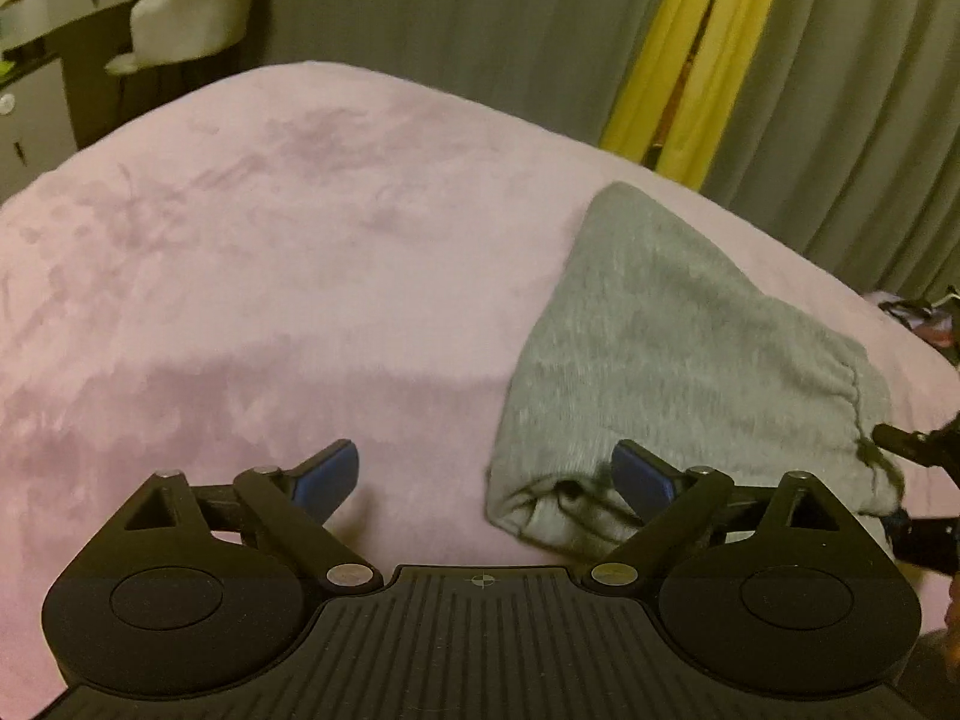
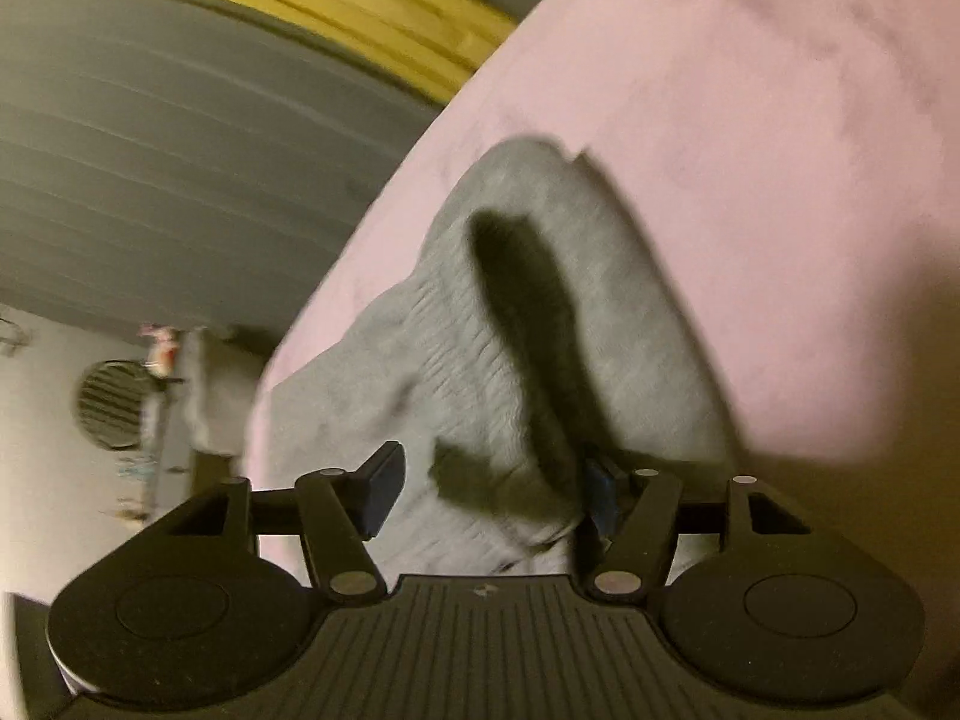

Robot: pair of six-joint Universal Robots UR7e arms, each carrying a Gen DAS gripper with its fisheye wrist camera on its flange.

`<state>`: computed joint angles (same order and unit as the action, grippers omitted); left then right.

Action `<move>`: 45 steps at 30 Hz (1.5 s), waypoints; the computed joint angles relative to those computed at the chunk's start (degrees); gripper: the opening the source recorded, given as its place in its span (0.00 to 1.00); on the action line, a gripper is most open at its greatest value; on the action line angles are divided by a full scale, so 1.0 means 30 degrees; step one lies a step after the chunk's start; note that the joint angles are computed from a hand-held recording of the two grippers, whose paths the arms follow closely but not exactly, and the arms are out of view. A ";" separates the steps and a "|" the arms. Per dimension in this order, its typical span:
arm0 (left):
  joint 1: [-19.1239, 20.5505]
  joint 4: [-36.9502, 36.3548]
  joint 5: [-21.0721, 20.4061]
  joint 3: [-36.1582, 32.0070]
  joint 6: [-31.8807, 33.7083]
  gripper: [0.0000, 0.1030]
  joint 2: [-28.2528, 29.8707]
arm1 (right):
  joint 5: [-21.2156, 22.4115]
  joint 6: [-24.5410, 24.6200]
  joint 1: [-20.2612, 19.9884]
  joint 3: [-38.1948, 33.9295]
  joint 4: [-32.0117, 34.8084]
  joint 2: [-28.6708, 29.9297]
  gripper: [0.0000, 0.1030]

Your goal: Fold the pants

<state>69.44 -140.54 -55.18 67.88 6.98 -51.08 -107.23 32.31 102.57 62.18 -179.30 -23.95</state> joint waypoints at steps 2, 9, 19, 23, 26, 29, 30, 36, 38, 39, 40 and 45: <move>-0.0018 0.0448 0.0171 -0.0358 -0.0037 0.93 0.0308 | 0.0460 -0.0607 -0.0061 -0.0526 0.0451 0.0308 0.74; -0.0031 0.1251 0.0830 -0.1045 -0.0316 0.93 0.0976 | 0.0173 -0.1917 0.0043 -0.0640 0.0649 0.0402 0.38; -0.0090 0.0147 0.0934 -0.0455 -0.0102 0.93 0.0629 | -0.2511 -0.6999 0.1527 -0.1751 -0.2648 0.0798 0.31; -0.0071 0.0832 0.1160 -0.0922 -0.0343 0.93 0.0922 | -0.5641 -0.8755 0.1756 -0.2150 -0.1222 0.0844 0.50; -0.0109 0.1242 0.1559 -0.1213 -0.0326 0.93 0.1184 | -0.9392 -0.9332 0.2163 -0.2996 -0.0807 0.1443 0.51; -0.0288 0.0493 0.1894 -0.0980 0.0484 0.93 0.1294 | -0.9075 -1.0822 0.2329 -0.3184 -0.2939 0.1750 0.51; -0.0366 -0.0036 0.1873 -0.0896 0.0934 0.93 0.1373 | -0.8758 -1.1444 0.2397 -0.3524 -0.3287 0.1970 0.51; -0.0935 -0.3642 0.1964 -0.0311 0.4546 0.94 0.2476 | -0.7209 -1.7133 0.2653 -0.7109 -0.2586 0.4496 0.28; -0.0994 -0.2149 0.2787 -0.0909 0.5147 0.94 0.3087 | -0.7780 -1.6459 0.2391 -0.7521 0.0483 0.4794 0.27; -0.1001 -0.0951 0.3410 -0.1301 0.5064 0.94 0.3364 | -0.8109 -1.6449 0.2278 -0.7483 0.1447 0.4853 0.26; -0.0966 0.0026 0.3668 -0.1675 0.4754 0.95 0.3547 | -0.8192 -1.7239 0.2284 -0.7469 0.1611 0.4964 0.26; -0.0614 0.1893 0.2598 -0.2331 0.2794 0.95 0.3317 | -0.8854 -1.8061 0.2532 -0.8691 0.2435 0.5410 0.26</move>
<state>67.60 -134.86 -47.39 60.89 15.36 -41.13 -133.79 -21.88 110.17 36.10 -171.99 -7.72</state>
